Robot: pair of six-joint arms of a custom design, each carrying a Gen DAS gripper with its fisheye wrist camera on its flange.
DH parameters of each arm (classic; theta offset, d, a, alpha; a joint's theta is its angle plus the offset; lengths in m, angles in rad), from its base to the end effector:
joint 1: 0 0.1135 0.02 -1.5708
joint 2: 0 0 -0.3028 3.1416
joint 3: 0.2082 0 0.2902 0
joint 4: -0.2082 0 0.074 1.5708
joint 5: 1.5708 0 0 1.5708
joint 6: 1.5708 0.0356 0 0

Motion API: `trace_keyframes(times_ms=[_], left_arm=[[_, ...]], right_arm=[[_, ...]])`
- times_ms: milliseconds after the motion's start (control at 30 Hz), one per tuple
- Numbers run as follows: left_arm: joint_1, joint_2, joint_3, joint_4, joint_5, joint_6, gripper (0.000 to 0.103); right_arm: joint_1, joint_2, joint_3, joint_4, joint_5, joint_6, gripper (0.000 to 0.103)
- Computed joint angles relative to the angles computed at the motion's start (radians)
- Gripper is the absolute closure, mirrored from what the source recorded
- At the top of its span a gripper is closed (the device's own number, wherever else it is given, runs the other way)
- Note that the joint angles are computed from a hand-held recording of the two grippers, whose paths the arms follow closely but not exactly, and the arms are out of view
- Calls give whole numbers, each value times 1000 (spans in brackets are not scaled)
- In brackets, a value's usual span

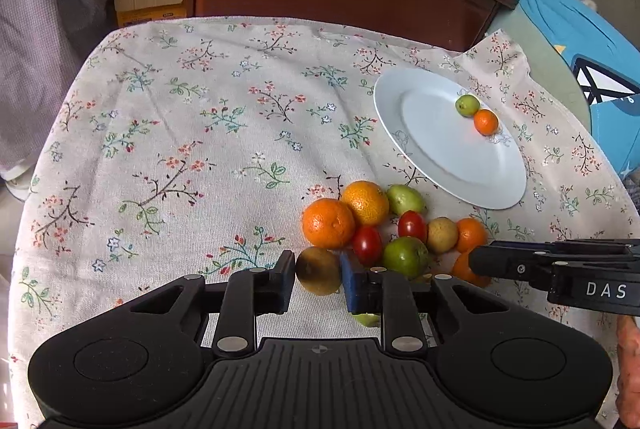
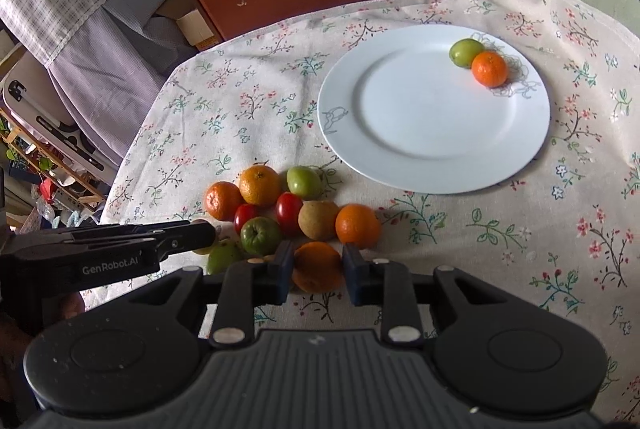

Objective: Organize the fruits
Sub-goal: 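Grasp a brown kiwi with the left tool while the right tool grasps a mandarin, then carry the kiwi and mandarin onto the plate and open both tools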

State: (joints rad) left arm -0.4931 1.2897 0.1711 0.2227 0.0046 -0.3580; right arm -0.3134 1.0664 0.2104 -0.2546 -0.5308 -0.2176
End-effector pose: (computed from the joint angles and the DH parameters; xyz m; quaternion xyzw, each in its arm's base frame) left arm 0.1607 -0.0865 0.0897 0.0645 0.9414 -0.1387 0.3007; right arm 0.1497 -0.0296 0.1097 -0.0148 0.9413 0.1887 0.2794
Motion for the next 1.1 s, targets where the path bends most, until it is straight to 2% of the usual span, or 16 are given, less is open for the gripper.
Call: trace_keyframes(times_ms=[133, 267, 433, 600, 700, 800, 833, 933, 1100], left_arm=[[-32, -71, -4, -17, -47, 3, 81], [-40, -81, -5, -22, -60, 14, 81], [-29, -54, -8, -10, -65, 7, 81], [-25, -64, -10, -7, -62, 5, 81], [-31, -70, -11, -5, -63, 1, 81], [-41, -84, -11, -5, -69, 3, 81], [-44, -85, -10, -4, -70, 2, 81], [-44, -89, -7, 7, -66, -2, 81], [-38, -115, 4, 28, -52, -2, 81]], right_arm=[[-30, -50, 8, -23, -26, -18, 83], [-33, 14, 25, -24, -18, -13, 83], [-52, 78, 32, -13, -18, 21, 77], [-37, 111, 24, 0, -33, 23, 58], [26, 129, 1, 79, 50, 61, 58], [12, 178, 2, 109, 24, 68, 71], [16, 173, 2, 108, 29, 69, 71], [18, 137, 10, 65, 19, 48, 72], [-37, -12, 48, -57, -72, 9, 72]])
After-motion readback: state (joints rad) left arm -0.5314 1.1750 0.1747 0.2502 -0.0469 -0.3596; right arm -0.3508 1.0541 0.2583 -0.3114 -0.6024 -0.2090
